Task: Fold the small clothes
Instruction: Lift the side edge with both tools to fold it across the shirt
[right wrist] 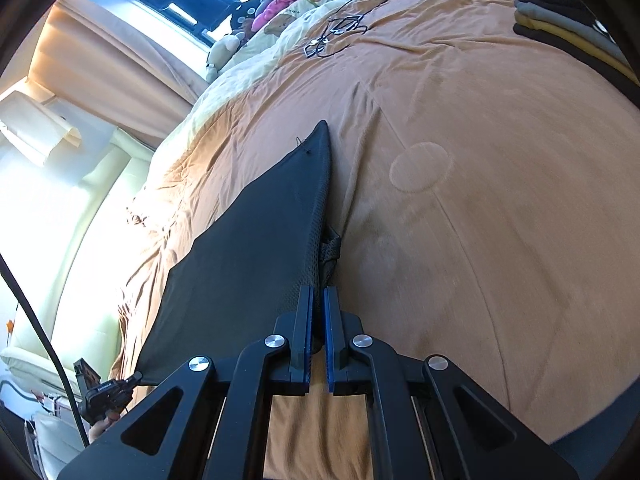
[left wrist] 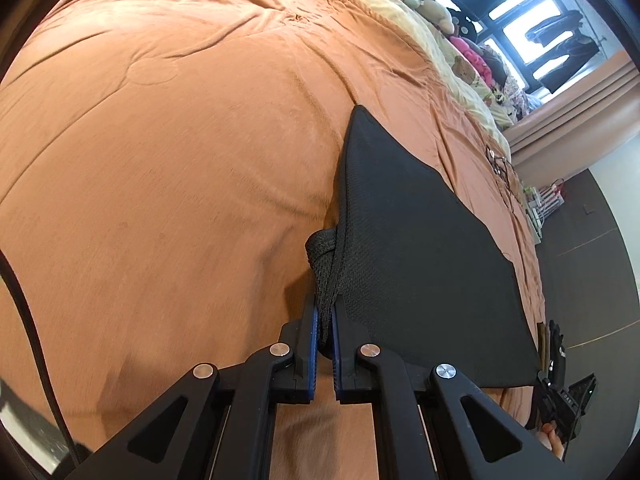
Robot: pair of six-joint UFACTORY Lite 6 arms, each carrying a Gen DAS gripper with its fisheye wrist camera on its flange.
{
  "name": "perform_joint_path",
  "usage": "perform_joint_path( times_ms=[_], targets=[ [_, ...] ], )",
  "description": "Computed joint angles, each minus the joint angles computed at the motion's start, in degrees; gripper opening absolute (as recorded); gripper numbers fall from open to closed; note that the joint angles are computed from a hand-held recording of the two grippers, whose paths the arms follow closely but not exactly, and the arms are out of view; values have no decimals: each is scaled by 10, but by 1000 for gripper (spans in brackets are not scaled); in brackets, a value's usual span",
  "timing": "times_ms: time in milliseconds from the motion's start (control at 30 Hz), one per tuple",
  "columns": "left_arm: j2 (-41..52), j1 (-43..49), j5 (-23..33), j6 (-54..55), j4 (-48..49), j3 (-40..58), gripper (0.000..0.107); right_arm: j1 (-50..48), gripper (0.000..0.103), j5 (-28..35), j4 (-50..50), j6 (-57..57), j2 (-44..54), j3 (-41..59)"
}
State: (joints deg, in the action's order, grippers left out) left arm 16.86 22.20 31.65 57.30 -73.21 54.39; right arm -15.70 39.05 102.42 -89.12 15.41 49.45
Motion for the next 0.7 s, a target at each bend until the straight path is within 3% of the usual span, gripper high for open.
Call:
perform_joint_path(
  times_ms=[333, 567, 700],
  targets=[
    [-67, 19, 5, 65, -41, -102, 6, -29, 2, 20, 7, -46, -52, -83],
    [-79, 31, 19, 108, -67, -131, 6, 16, 2, -75, -9, -21, -141, -114],
    [-70, 44, 31, 125, -73, -133, 6, 44, 2, -139, -62, 51, -203, -121]
  ],
)
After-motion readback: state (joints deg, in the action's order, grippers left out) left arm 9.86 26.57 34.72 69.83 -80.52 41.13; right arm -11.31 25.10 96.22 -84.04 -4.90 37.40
